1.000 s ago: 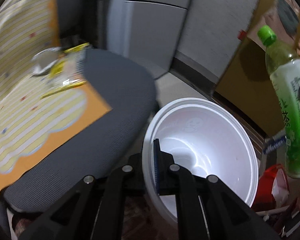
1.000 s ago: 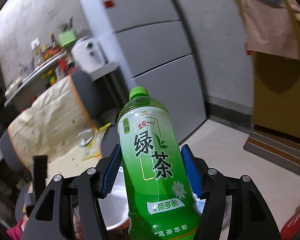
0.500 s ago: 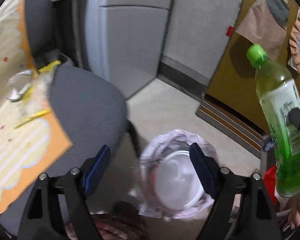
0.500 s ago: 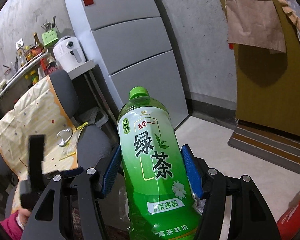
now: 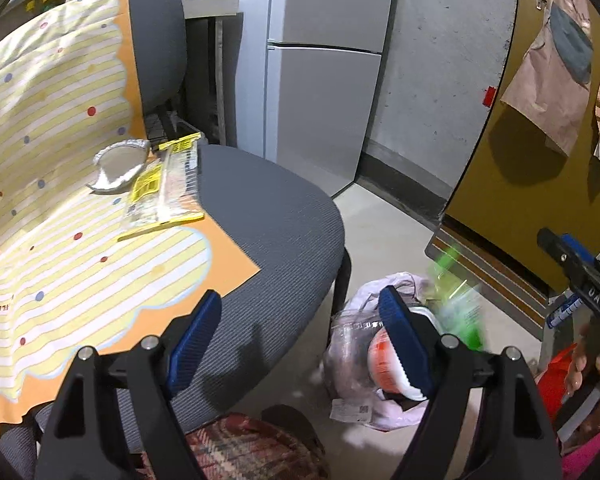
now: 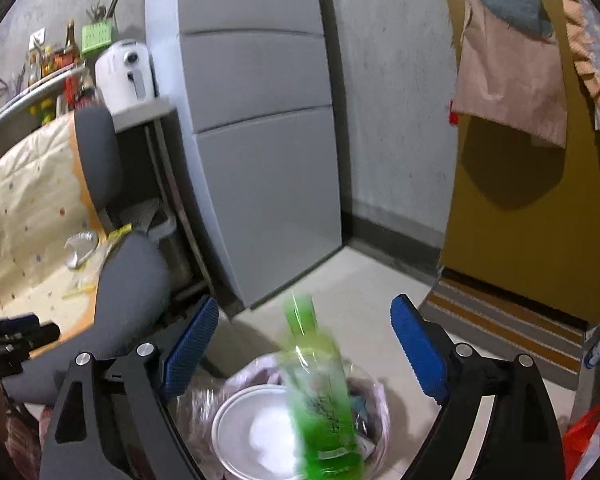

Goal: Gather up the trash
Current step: 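Move both open grippers back over the items on the chair seat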

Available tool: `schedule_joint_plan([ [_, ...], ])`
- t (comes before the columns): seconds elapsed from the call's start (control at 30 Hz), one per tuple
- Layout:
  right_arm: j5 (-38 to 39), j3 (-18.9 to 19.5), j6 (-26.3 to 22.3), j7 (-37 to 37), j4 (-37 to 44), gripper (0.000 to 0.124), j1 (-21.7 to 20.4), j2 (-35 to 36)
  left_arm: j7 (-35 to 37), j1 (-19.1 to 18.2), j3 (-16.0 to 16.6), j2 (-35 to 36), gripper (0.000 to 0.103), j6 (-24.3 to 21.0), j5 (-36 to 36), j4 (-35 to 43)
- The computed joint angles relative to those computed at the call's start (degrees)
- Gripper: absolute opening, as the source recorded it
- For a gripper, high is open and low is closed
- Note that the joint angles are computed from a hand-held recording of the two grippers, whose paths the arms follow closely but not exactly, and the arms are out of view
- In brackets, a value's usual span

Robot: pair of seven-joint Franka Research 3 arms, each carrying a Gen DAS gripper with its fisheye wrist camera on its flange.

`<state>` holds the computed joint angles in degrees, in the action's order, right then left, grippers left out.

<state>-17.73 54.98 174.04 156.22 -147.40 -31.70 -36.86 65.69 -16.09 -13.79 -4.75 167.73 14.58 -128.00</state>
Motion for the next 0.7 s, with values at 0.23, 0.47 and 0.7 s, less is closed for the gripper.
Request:
schedule_joint_plan([
  [0.23, -2.3, -1.8, -1.5, -3.6, 2.0, 0.086, 3.3, 3.0, -3.5, 1.7, 0.2, -2.0, 0.079, -0.1, 3.1, -2.1],
  [0.47, -2.6, -4.2, 0.9, -4.1, 4.4, 0.082, 7.6, 5.1, -16.2, 8.8, -1.9, -8.8, 0.085, -0.5, 15.5, -7.4],
  [0.7, -5.9, 3.4, 2.5, -7.8, 14.1, 0.082, 4.3, 16.3, -25.9, 15.5, -1.8, -16.6, 0.09, -3.0, 22.7, -13.0],
])
